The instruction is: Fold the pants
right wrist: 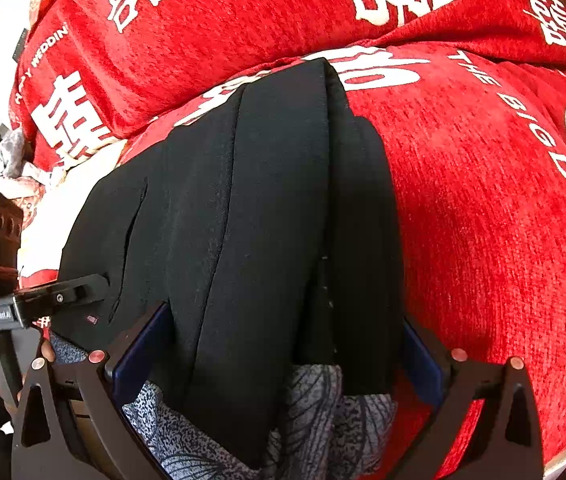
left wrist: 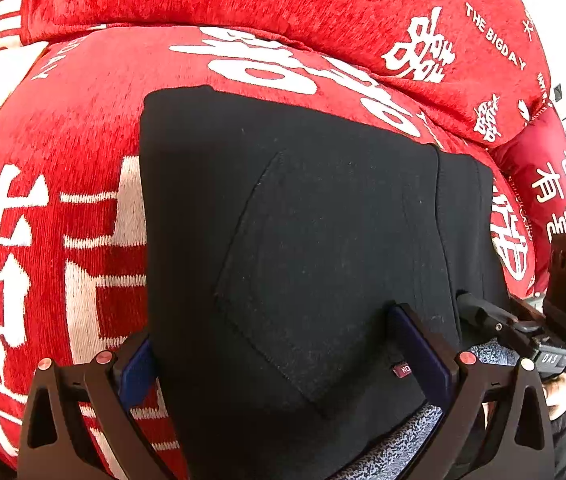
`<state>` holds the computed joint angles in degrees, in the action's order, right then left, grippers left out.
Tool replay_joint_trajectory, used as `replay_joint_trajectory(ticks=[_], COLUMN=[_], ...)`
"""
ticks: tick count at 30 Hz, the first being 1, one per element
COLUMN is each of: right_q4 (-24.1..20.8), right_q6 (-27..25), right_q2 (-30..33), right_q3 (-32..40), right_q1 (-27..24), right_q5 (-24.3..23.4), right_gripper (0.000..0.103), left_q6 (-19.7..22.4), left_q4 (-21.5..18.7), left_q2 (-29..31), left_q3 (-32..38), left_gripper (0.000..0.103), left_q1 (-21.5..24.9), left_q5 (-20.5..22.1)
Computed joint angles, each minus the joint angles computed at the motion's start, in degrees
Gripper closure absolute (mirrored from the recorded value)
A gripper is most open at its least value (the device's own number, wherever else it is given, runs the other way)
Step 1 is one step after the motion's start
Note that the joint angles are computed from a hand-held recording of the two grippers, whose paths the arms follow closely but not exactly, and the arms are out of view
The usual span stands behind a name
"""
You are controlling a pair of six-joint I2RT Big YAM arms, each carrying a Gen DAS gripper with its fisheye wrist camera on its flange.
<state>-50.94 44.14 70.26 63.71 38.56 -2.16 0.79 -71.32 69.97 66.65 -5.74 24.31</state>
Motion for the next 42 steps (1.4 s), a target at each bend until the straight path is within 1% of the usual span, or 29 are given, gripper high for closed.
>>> replay_joint_trajectory(ticks=[1, 2, 3, 4, 5, 6, 7, 8, 9, 10, 11, 12, 15, 20, 25, 31, 37, 42], right_q4=[-1.0, -2.1, -2.6, -3.1, -3.5, -5.2, -5.9, -6.5, -7.1, -7.4, -8.1, -9.1, -11.4, -13.0, -13.3, -13.5, -13.1, -13.0], right_q6=[0.1, -0.2, -0.4, -0.4, -0.2, 0.2, 0.4, 0.7, 1.0, 1.2, 1.4, 1.2, 0.5, 1.0, 2.6, 3.4, 3.0, 1.8], right_q2=[0.6, 1.2, 1.4, 1.4, 1.4, 1.6, 1.5, 1.4, 1.3, 1.3, 1.6, 2.0, 3.3, 4.8, 5.4, 7.8, 12.1, 16.2], right_q3=[0.9, 1.9, 2.4, 3.2, 3.5, 4.5, 5.1, 5.6, 6.2, 6.8, 7.8, 8.9, 12.5, 15.6, 16.6, 20.4, 25.5, 30.1], right_q1=[0.3, 0.9, 1.5, 2.5, 3.0, 3.6, 4.0, 4.4, 4.8, 5.2, 5.8, 6.6, 9.4, 11.7, 13.1, 15.8, 17.1, 17.4], right_q5=[0.2, 1.2, 2.1, 3.4, 3.9, 5.3, 5.8, 6.2, 6.8, 7.3, 8.2, 9.5, 13.3, 15.0, 14.9, 16.4, 16.2, 15.3], right_gripper=[0.0, 0.001, 0.003, 0.007, 0.012, 0.016, 0.022, 0.029, 0.031, 0.038, 0.041, 0.042, 0.046, 0.048, 0.048, 0.048, 0.048, 0.048], left_q6=[0.5, 1.1, 2.0, 3.0, 4.0, 5.0, 5.6, 6.0, 6.2, 6.1, 5.9, 5.7, 6.5, 7.6, 9.9, 13.8, 17.8, 19.9], left_q4=[-0.3, -0.5, -0.6, -0.6, -0.7, -0.8, -1.0, -1.4, -1.8, -2.0, -2.2, -2.7, -3.9, -5.9, -8.3, -12.1, -14.9, -15.7], left_q2=[0.1, 0.1, -0.1, -0.5, -0.8, -1.2, -1.4, -1.4, -1.4, -1.4, -1.4, -1.2, -1.6, -2.4, -3.8, -5.1, -4.2, -2.4], left_q3=[0.1, 0.2, 0.2, 0.2, 0.3, 0.3, 0.6, 0.8, 1.1, 1.3, 1.5, 1.8, 2.5, 2.7, 2.8, 4.8, 7.5, 9.6], left_gripper=[0.0, 0.003, 0.01, 0.014, 0.023, 0.032, 0.035, 0.04, 0.044, 0.046, 0.048, 0.05, 0.053, 0.054, 0.054, 0.054, 0.054, 0.054], left_q1=[0.1, 0.2, 0.4, 0.6, 0.9, 1.3, 1.5, 1.7, 1.9, 2.0, 2.1, 2.3, 2.7, 4.1, 7.1, 12.1, 17.7, 21.9], left_q5=[0.1, 0.3, 0.6, 0.9, 1.4, 1.9, 2.1, 2.3, 2.5, 2.8, 2.9, 3.0, 2.9, 2.9, 3.8, 4.1, 3.5, 3.3])
